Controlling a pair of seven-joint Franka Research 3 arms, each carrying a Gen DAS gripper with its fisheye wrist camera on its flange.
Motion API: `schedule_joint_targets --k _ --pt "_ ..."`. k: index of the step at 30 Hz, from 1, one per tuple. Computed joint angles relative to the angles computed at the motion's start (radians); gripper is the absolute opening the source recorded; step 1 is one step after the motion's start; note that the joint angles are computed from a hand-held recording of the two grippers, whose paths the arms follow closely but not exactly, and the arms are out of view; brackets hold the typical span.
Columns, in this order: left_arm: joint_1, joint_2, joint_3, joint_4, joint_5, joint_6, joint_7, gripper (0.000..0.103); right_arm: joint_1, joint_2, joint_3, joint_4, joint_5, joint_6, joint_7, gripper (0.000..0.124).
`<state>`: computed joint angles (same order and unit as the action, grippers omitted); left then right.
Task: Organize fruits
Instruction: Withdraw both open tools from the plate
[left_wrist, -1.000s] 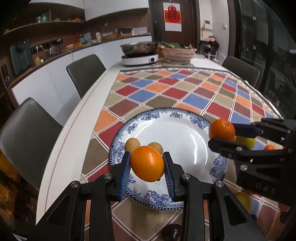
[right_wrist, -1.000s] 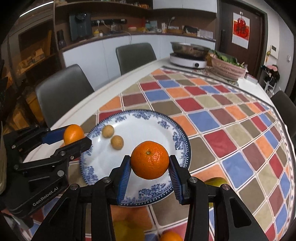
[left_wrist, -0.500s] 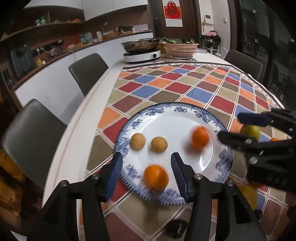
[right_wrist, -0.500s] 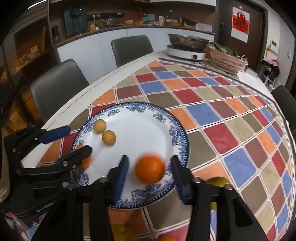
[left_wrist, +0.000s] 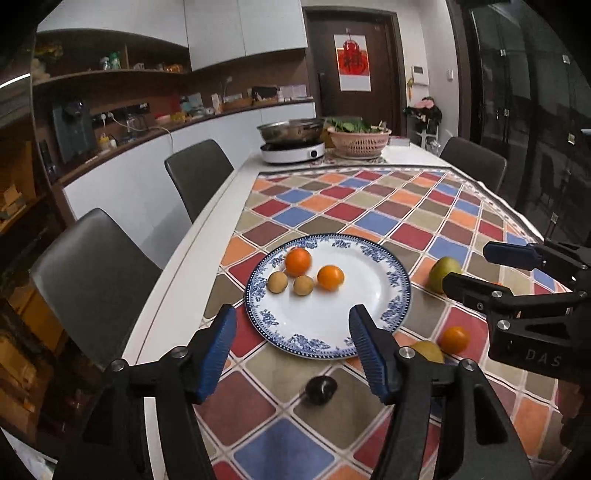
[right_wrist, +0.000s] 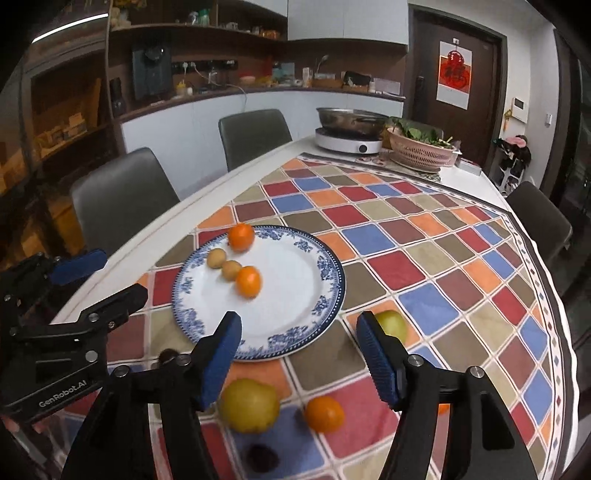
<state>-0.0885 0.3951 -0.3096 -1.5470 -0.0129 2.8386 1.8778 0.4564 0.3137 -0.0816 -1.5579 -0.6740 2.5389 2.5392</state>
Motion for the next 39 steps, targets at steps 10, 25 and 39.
schedule_joint_targets --k 10,25,39 --pt "0.038 -0.176 -0.002 -0.24 -0.033 0.128 0.037 0.072 0.029 -0.118 0.047 -0.104 -0.152 -0.084 0.172 0.065" --pt "0.025 -0.292 0.046 -0.428 -0.147 0.138 0.13 0.077 0.012 -0.17 0.135 -0.217 -0.096 -0.134 0.251 0.065" --pt "0.063 -0.14 -0.019 -0.274 -0.209 0.05 0.394 0.078 0.035 -0.098 0.123 -0.16 -0.03 -0.217 0.201 0.065"
